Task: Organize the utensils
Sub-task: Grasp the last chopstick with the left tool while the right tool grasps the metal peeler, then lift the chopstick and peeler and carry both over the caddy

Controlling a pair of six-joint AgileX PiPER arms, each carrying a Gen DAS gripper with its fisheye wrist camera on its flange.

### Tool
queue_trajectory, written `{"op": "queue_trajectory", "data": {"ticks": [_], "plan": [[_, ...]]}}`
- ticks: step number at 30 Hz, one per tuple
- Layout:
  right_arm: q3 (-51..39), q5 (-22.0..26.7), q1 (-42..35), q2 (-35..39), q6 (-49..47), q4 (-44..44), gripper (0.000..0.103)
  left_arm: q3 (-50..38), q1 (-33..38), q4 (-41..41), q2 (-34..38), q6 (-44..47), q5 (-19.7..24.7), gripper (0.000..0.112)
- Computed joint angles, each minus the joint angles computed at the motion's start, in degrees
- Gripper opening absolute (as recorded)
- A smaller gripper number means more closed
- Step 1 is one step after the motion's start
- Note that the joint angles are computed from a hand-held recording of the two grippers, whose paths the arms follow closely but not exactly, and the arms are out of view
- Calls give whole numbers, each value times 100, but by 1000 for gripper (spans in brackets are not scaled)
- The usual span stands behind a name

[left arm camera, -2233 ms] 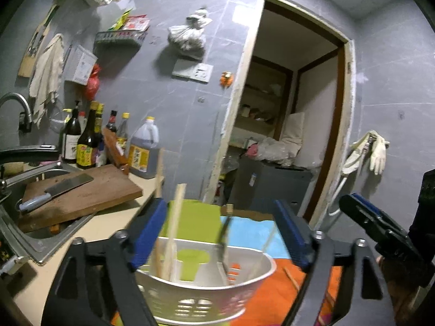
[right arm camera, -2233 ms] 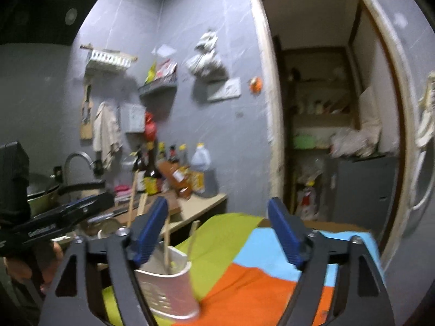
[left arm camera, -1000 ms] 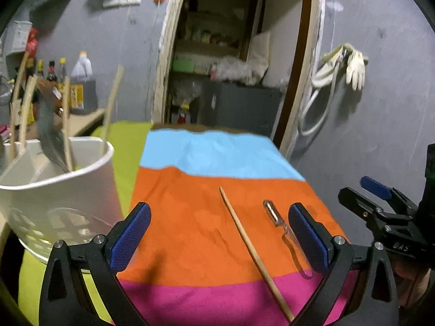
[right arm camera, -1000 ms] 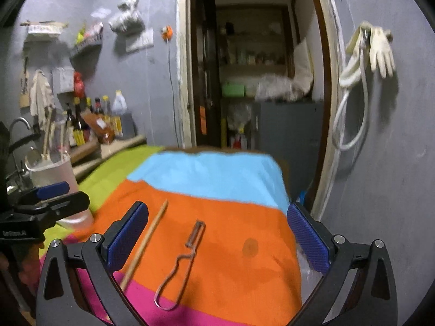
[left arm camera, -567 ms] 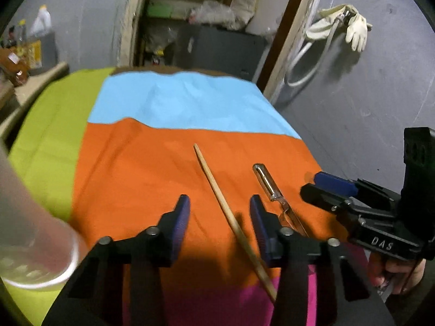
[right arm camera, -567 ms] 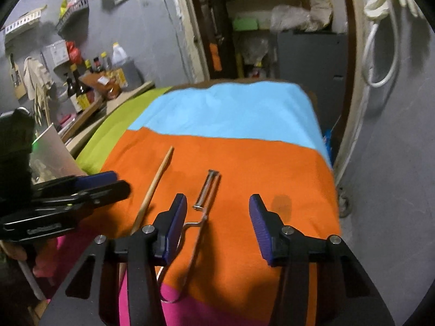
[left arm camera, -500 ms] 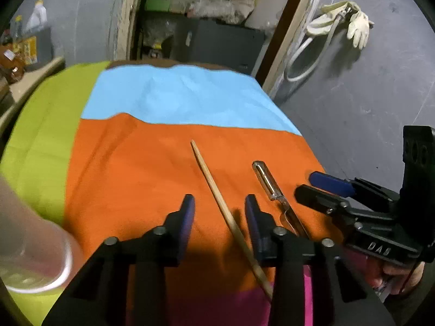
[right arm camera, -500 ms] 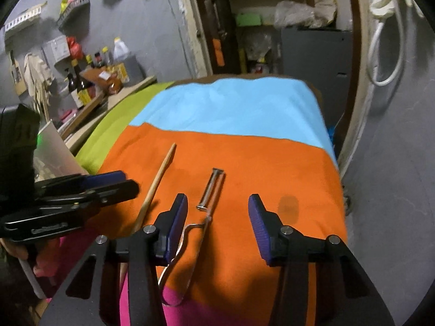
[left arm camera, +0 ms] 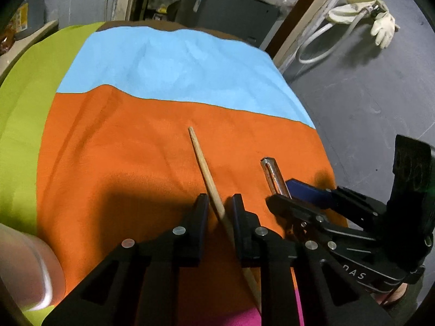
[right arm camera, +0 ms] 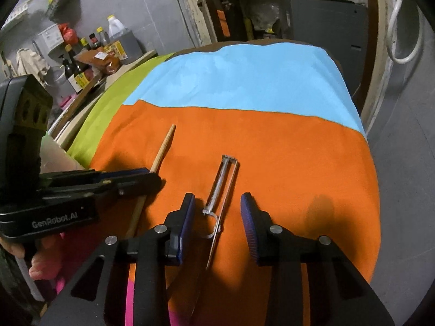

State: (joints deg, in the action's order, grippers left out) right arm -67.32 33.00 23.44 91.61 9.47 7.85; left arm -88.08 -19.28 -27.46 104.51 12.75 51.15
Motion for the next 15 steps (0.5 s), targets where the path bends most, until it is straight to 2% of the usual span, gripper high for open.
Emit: {"op": "queue_trajectory", "data": {"ticks": [1,4,5,7,8,9,11,15], "plan": [[-92,88,-45,53,-57,93,33,-130,-9,108,46,-131,138,13],[-160,171,16,81,266,-247,21,-245,-85,385,72,-437,222,9],[-137,157,14,61,290,-232,19,-220,-76,373,47,-451,234,8],[-32,152,-115,-29,87,167,17,-109,-57,300,-30,-426,188,5],[48,122,-176,-84,-57,448,11,-34,-33,233,-90,-383,183,4],[119,84,-251,-125,-273,782,10,93,-9,170,-189,-309,143,4],[450,-116,-315,-380,-523,1253,10,622,4,36,-612,21,-212,4],[972,-636,40,-983,-58,834,10,1721,-26,-299,-1628,641,-1018,4]]}}
